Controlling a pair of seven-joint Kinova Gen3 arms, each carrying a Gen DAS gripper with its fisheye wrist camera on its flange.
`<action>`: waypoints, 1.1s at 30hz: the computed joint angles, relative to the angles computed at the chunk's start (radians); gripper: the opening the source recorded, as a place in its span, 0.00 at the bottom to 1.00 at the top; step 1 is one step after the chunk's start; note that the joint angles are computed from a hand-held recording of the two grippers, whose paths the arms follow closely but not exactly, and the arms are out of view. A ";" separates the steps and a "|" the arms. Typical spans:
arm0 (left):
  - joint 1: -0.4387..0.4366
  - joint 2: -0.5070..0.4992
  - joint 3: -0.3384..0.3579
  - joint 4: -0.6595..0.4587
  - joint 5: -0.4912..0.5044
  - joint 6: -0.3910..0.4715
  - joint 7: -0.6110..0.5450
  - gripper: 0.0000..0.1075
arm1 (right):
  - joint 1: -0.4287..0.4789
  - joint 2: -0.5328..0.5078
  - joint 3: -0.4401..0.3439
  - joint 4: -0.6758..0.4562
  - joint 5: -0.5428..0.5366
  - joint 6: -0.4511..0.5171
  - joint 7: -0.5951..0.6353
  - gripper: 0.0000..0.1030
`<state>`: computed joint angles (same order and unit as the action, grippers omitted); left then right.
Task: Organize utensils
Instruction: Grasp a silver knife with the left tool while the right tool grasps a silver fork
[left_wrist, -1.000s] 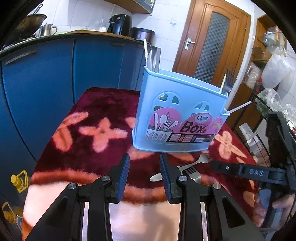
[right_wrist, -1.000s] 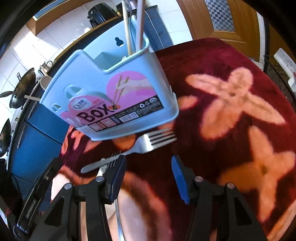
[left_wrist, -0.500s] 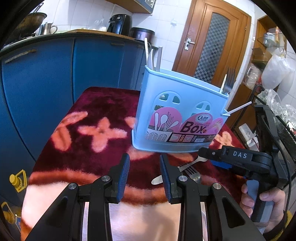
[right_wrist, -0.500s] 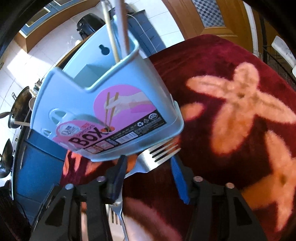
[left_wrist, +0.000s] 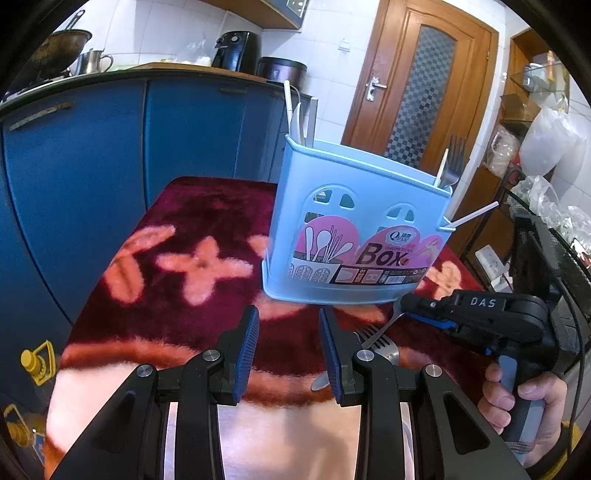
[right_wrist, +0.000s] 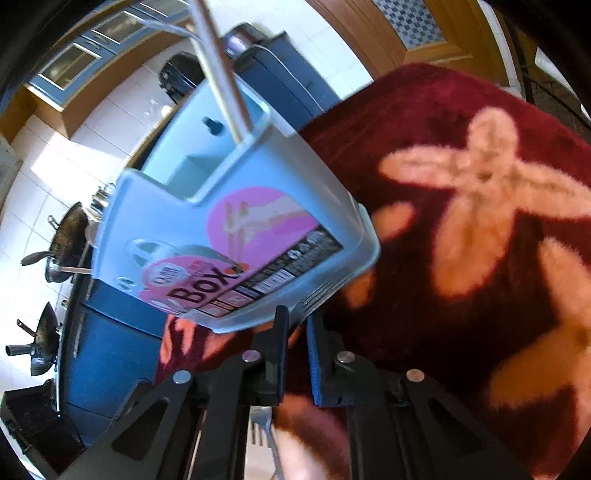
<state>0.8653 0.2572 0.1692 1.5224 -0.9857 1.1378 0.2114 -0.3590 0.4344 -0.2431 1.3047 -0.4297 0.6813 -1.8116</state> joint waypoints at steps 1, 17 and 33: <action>0.000 -0.001 0.000 0.002 -0.002 0.000 -0.001 0.32 | 0.001 -0.017 -0.003 0.018 0.001 -0.024 0.013 0.10; -0.012 0.006 0.008 -0.028 0.064 -0.061 -0.081 0.32 | -0.068 -0.278 0.040 0.206 0.146 -0.266 0.104 0.03; -0.120 0.044 -0.028 -0.061 0.412 -0.259 -0.373 0.12 | -0.023 -0.305 0.022 0.234 0.101 -0.261 0.184 0.03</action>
